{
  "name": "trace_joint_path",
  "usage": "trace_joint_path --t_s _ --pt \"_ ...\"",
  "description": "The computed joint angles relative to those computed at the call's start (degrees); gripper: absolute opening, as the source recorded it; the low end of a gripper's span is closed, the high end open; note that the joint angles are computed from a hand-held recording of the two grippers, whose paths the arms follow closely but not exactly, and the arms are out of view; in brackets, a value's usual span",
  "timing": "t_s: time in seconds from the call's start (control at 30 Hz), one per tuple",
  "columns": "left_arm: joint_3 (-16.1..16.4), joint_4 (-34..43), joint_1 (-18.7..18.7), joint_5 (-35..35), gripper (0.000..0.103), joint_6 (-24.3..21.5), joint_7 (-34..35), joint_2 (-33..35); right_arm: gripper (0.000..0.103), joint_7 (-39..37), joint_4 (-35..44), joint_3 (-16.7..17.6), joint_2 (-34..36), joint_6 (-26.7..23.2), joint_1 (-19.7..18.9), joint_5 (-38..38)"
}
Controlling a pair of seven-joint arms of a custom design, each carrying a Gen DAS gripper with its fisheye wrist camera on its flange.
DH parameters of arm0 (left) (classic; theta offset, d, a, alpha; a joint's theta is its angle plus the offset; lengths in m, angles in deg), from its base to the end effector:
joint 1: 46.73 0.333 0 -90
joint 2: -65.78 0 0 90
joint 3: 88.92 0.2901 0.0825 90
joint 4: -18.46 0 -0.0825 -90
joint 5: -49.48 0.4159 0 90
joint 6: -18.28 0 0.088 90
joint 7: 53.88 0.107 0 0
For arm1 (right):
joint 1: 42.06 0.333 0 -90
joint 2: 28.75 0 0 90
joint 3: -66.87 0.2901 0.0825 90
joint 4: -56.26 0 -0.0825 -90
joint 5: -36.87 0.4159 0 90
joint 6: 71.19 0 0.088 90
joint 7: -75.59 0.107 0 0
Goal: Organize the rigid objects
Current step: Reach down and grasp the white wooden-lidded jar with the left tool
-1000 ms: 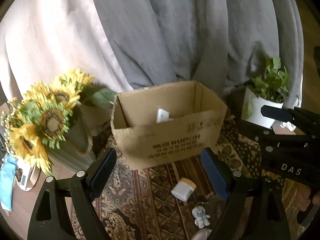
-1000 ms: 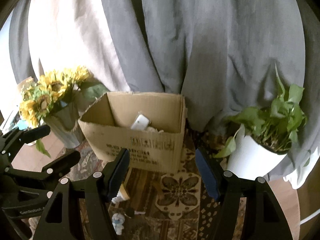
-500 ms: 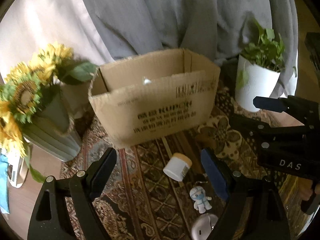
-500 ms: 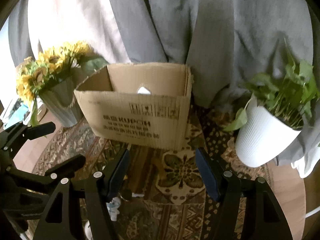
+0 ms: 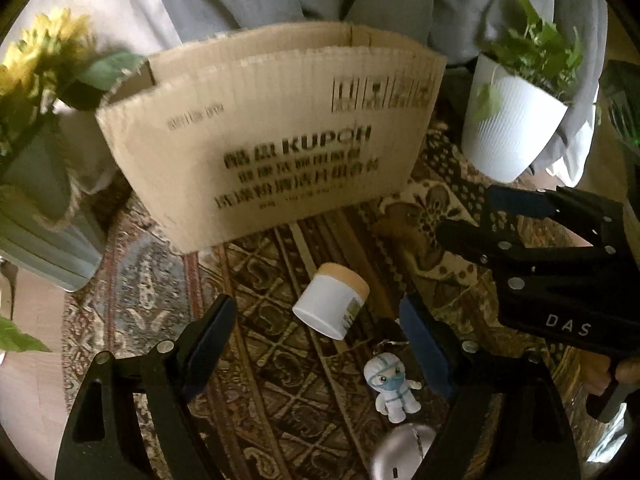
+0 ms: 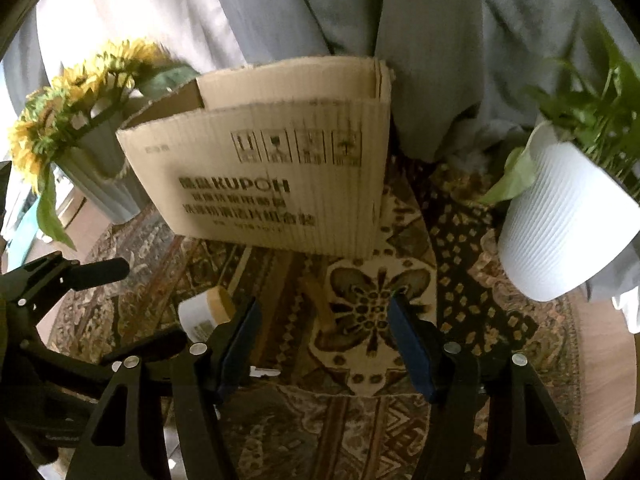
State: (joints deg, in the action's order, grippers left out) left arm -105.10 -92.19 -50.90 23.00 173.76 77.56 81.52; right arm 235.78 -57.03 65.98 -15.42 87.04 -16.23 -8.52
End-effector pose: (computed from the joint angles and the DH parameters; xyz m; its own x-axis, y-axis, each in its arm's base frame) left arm 0.6350 -0.2090 0.3614 -0.6394 -0.7661 0.0656 -0.6528 0.4958 -0.5728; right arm 0.5800 0.3031 0.3593 -0.0921 -0.9919 -0.0876 -0.7565 0.1270 -0.6416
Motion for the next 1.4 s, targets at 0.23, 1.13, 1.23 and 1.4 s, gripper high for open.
trace_joint_path --t_s 0.23,1.13,1.23,1.4 --pt "0.0 2.8 -0.2 2.4 0.082 -1.5 0.1 3.4 0.058 -6.1 2.0 0.2 3.7 1.2 -0.8 6.0" --pt "-2.0 10.1 2.1 0.3 0.045 -6.0 -6.0 11.2 0.014 -19.7 9.3 -3.1 13.3 4.3 1.4 22.3" --pt "-2.0 9.5 2.3 -0.2 0.042 -5.5 -6.5 10.8 0.013 -19.1 9.4 -4.0 13.5 4.6 2.3 21.8" --pt "-2.0 8.0 2.4 -0.9 0.042 -4.2 -7.2 9.7 0.012 -16.6 9.8 -5.7 13.2 4.4 4.6 19.2"
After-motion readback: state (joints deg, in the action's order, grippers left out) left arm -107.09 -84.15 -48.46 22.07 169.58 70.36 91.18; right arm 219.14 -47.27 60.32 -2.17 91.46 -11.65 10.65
